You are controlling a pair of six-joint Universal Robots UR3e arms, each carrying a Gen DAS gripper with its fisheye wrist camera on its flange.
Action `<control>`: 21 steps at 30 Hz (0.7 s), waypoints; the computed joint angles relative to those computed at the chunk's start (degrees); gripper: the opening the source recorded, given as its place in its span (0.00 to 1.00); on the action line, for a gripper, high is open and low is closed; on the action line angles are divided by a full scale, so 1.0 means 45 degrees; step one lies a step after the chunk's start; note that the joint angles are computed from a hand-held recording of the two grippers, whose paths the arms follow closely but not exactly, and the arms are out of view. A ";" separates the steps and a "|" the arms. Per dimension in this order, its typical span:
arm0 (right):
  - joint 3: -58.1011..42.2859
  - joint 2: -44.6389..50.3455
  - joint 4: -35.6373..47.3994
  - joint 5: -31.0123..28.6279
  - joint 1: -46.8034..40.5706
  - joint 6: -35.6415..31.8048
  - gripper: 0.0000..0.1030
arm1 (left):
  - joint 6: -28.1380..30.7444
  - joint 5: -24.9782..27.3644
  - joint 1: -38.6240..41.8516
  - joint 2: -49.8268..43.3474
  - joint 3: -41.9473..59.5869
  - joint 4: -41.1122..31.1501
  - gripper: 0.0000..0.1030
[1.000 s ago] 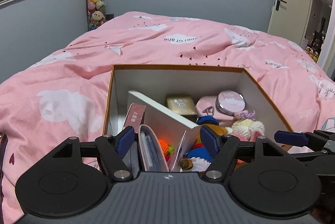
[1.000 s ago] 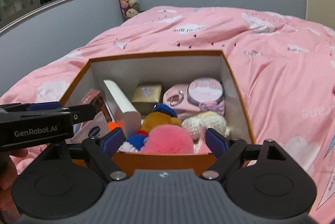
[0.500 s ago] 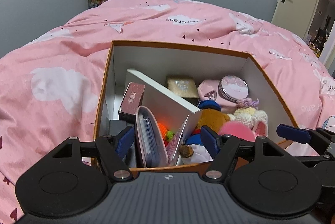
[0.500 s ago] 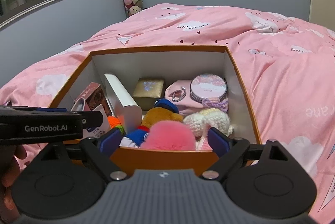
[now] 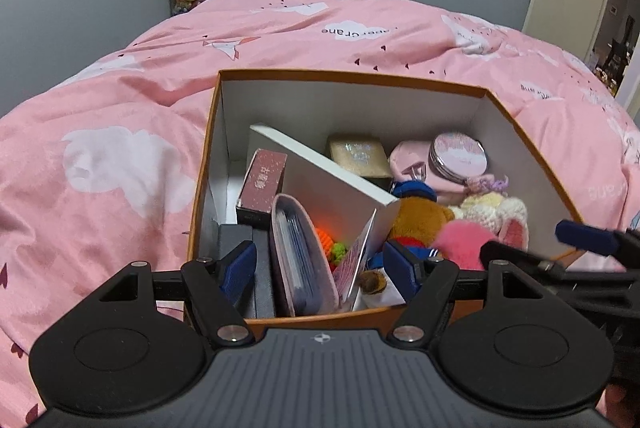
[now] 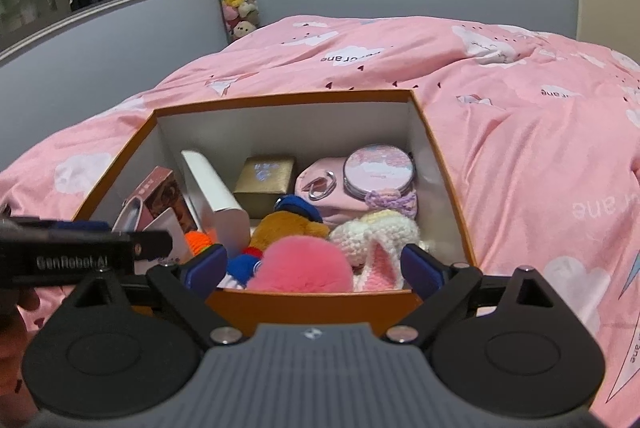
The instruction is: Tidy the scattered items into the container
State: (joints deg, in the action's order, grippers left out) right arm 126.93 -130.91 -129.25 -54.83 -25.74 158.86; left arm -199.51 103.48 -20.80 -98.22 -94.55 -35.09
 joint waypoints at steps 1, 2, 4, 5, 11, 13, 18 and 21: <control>0.0025 -0.0059 0.0052 0.0056 -0.0087 -0.0015 0.92 | 0.0013 -0.0033 0.0004 -0.0026 0.0025 -0.0089 0.80; 0.0042 -0.0090 0.0062 0.0063 -0.0127 -0.0031 0.92 | 0.0036 -0.0038 0.0003 -0.0055 0.0041 -0.0152 0.80; 0.0054 -0.0105 0.0049 0.0039 -0.0121 -0.0022 0.92 | 0.0053 0.0043 -0.0028 -0.0107 0.0031 -0.0149 0.80; 0.0073 -0.0122 0.0033 0.0021 -0.0106 -0.0022 0.92 | 0.0060 0.0070 -0.0040 -0.0121 0.0014 -0.0114 0.80; 0.0093 0.0051 -0.0225 -0.0242 0.0164 0.0078 0.93 | 0.0059 0.0246 -0.0143 -0.0234 0.0066 -0.0156 0.80; 0.0085 0.0053 -0.0181 -0.0272 0.0153 0.0080 0.93 | 0.0080 0.0291 -0.0166 -0.0298 0.0132 -0.0213 0.80; 0.0051 0.0199 -0.0316 -0.0409 0.0253 0.0182 0.93 | 0.0115 0.0262 -0.0136 -0.0307 0.0179 -0.0300 0.80; 0.0050 0.0286 -0.0434 -0.0475 0.0328 0.0231 0.93 | 0.0104 0.0270 -0.0144 -0.0305 0.0178 -0.0306 0.80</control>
State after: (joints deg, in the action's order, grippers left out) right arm 127.15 -129.62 -131.20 -56.96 -24.26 159.90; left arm -199.05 104.70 -21.44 -99.59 -93.74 -36.47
